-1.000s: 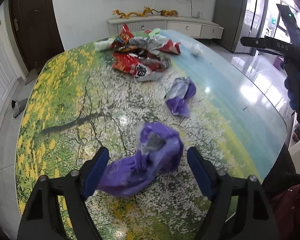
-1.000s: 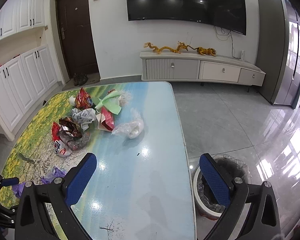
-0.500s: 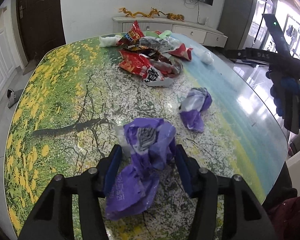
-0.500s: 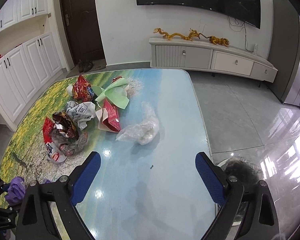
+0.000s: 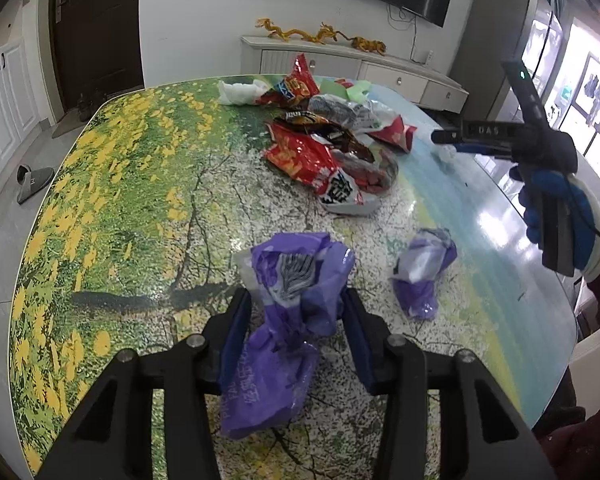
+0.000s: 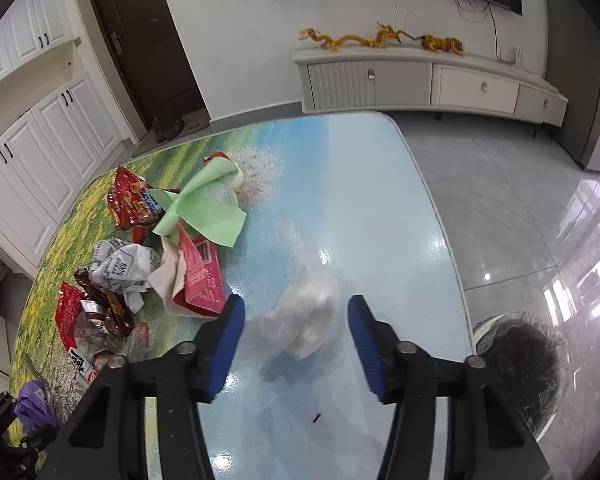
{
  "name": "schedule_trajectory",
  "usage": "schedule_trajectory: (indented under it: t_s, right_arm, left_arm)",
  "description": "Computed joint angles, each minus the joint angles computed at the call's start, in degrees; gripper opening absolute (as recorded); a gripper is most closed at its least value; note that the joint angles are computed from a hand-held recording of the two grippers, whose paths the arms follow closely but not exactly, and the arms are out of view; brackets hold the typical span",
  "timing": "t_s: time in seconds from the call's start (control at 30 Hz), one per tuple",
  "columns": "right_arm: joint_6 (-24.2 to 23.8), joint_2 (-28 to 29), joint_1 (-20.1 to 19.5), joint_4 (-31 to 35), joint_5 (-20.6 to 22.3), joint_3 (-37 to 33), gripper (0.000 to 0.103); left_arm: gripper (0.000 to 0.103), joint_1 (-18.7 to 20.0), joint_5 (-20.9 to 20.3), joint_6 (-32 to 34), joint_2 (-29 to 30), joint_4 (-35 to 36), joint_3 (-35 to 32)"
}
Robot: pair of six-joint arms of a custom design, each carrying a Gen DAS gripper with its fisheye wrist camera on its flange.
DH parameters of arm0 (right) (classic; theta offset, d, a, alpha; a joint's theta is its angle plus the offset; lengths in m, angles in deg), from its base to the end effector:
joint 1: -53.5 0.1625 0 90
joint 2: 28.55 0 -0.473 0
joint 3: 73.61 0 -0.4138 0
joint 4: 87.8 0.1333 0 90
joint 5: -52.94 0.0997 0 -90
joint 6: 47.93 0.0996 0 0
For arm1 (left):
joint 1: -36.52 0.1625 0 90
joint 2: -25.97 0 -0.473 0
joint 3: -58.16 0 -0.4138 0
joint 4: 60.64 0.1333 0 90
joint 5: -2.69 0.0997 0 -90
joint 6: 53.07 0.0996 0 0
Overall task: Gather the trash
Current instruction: 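Grasp the purple plastic bag with the left tool while the right tool grasps a clear plastic bag, then carry both bags over the trash bin and open both tools to drop them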
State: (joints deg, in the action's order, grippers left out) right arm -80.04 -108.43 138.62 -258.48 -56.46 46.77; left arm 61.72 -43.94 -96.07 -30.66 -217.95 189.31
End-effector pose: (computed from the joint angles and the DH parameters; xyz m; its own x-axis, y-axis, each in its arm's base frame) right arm 0.0544 -0.5411 0.3519 -0.8151 -0.1558 0.5579 -0.4348 0.8010 -0.4116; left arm -0.3307 -0.3785 0.0744 -0.7815 0.2198 -0.5838 0.4986 0.7825 -0.3728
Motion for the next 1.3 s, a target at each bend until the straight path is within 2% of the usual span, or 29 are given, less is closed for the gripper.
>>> schedule_trajectory:
  t_s: [0.1,0.17,0.47,0.67,0.8,0.97,1.13,1.3]
  right_arm:
    - [0.4,-0.5,-0.7,0.4,0.9,0.2,0.032]
    - [0.2,-1.1,-1.1,0.5,2.1,0.6,0.029]
    - [-1.1,-6.2,-2.7,0.3,7.6,4.6,0.028]
    - [-0.9,-12.1,-5.5,1.1,12.6,6.4,0.028]
    - [0.2,-16.2,-8.8,1.1,15.6,6.8,0.028]
    - [1.3,-19.9,-14.1,-0.1,17.7,6.6,0.028]
    - [2.4,-22.5,-20.9,-0.9,19.5,5.9,0.028]
    - [3.9,-22.6,-27.4,-0.1,21.2,4.7,0.028]
  left_arm:
    - [0.043,-0.1,1.3,-1.0,-0.5,0.7,-0.1]
    - [0.043,-0.3,2.1,-1.7,-0.9,1.1,-0.1]
    - [0.042,-2.0,5.5,-1.8,-1.7,4.4,-2.2]
    - [0.042,-2.4,5.6,3.8,1.5,3.3,-7.0]
    - [0.042,-2.4,3.8,10.2,5.9,-0.2,-11.9]
    - [0.042,-2.2,-0.4,17.9,13.2,-2.8,-20.6]
    - [0.042,-1.5,-5.5,23.2,21.6,-1.2,-31.2]
    - [0.043,-0.3,-11.5,25.5,30.8,4.3,-43.9]
